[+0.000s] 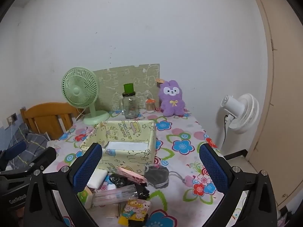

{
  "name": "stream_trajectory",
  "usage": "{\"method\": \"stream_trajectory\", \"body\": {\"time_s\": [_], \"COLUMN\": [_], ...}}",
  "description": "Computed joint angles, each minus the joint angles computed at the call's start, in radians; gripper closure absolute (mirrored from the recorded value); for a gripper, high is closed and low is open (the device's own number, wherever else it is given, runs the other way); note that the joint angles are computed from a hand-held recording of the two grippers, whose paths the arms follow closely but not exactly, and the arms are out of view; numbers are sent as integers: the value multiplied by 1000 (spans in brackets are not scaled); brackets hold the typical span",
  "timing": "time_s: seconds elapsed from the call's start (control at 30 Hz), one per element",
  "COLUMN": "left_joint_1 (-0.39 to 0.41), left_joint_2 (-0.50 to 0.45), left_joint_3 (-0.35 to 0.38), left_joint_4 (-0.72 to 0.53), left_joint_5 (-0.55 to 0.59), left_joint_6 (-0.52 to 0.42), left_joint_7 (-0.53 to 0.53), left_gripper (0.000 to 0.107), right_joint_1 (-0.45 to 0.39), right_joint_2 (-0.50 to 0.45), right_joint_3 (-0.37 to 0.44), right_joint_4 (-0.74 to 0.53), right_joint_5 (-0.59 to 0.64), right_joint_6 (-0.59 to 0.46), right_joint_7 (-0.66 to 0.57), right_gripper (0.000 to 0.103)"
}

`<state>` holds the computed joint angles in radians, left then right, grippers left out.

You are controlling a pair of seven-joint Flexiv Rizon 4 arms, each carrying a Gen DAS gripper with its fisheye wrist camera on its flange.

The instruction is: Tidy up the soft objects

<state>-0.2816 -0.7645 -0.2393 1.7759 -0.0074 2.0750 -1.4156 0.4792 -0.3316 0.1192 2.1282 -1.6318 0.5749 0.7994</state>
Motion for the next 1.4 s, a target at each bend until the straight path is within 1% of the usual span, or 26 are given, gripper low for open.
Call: {"method": "stream_trajectory", "body": {"time_s": [0.07,0.1,0.2,0.27,0.37,0.47,0.6,1.03,1.1,1.17,1.3,1.4], "left_joint_1": [9,16,6,12,8,23,-6,-10,-6,12,-2,10], "left_joint_2": [-3,-2,-4,-7,-11,-13,-9,-15,-17,-21,-22,-23], "left_joint_3": [-12,-18,-8,-15,-10,-24,7,6,1,-19,-4,-13], "left_joint_4": [-6,-4,-9,-10,-12,-12,-11,-16,-17,-19,-24,-23], "left_joint_5": [7,13,7,13,3,12,-8,-17,-13,-1,-8,3], "left_joint_6": [-13,-15,-19,-23,-26,-29,-21,-24,-23,-26,-28,-25], "left_joint_7": [-1,-2,2,2,0,-6,2,10,9,2,5,4], "left_gripper": [4,4,4,4,4,4,4,4,4,4,4,4], "right_joint_1": [-21,-25,-41,-43,-51,-54,-59,-60,-59,-60,-56,-57], "right_joint_2": [48,46,63,71,72,67,69,71,71,72,69,71], "right_joint_3": [10,5,13,19,21,21,21,22,22,22,23,22], "right_joint_4": [55,64,85,92,96,94,97,102,100,101,97,98], "right_joint_5": [-10,-27,-34,-29,-35,-38,-37,-33,-28,-31,-22,-25], "right_joint_6": [9,14,22,17,28,35,43,42,42,42,35,37], "right_joint_7": [10,35,41,39,42,40,41,44,40,46,35,42], "right_gripper": [0,0,0,0,0,0,0,0,0,0,0,0]}}
